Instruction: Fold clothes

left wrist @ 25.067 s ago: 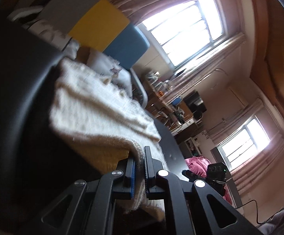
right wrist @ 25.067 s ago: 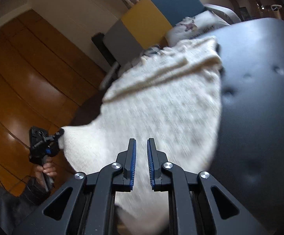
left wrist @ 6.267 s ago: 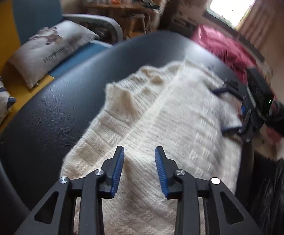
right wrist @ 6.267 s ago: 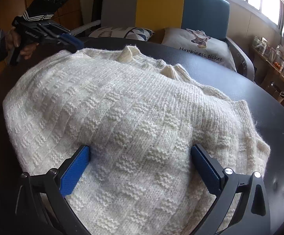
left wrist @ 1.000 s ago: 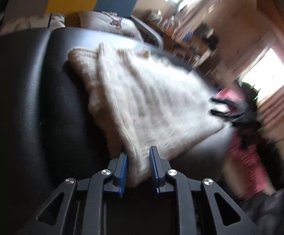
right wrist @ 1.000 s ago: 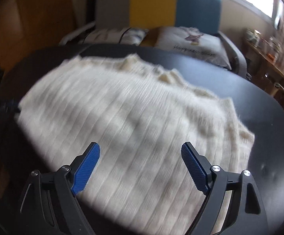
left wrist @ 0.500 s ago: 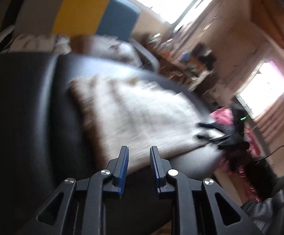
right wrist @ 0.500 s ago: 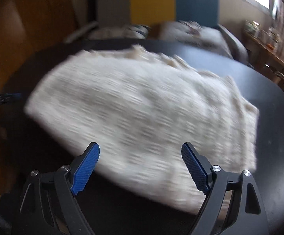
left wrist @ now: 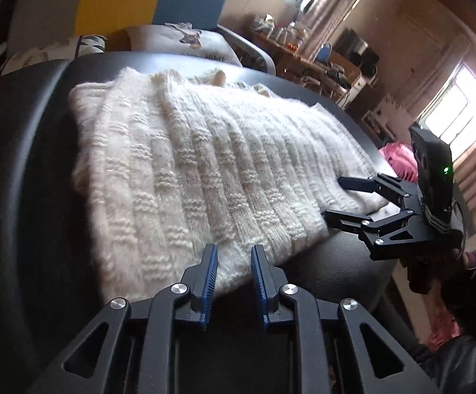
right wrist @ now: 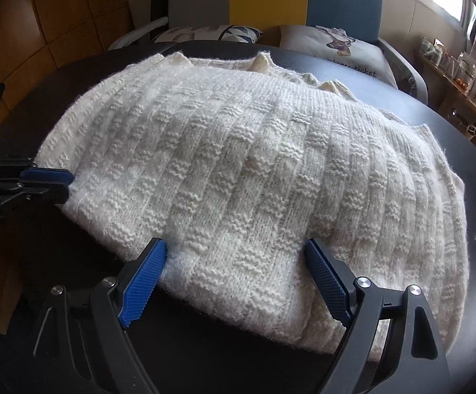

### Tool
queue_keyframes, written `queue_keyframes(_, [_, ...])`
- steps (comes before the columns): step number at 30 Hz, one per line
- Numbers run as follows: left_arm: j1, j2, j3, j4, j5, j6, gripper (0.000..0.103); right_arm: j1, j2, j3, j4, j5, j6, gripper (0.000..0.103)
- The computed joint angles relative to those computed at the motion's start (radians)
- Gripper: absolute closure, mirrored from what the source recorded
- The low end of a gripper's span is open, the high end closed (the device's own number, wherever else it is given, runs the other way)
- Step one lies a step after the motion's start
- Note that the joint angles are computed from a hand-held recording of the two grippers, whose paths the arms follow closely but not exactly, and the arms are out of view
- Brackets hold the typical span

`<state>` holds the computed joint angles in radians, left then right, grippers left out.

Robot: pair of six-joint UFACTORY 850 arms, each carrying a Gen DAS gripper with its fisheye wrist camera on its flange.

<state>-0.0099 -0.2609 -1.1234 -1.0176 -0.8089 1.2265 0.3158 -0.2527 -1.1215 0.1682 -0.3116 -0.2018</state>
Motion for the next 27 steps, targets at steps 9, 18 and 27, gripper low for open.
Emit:
queue_keyframes(9, [-0.031, 0.002, 0.019, 0.04, 0.139, -0.016, 0.081, -0.048, 0.069, 0.068, -0.311, 0.0, 0.316, 0.015])
queue_keyframes(18, [0.015, 0.042, 0.02, -0.137, 0.077, 0.083, 0.079, -0.087, 0.077, 0.082, -0.137, 0.005, 0.138, 0.014])
queue_keyframes(27, [-0.03, -0.019, -0.029, 0.101, 0.173, -0.094, 0.078, -0.08, -0.027, -0.053, -0.247, -0.005, 0.233, 0.014])
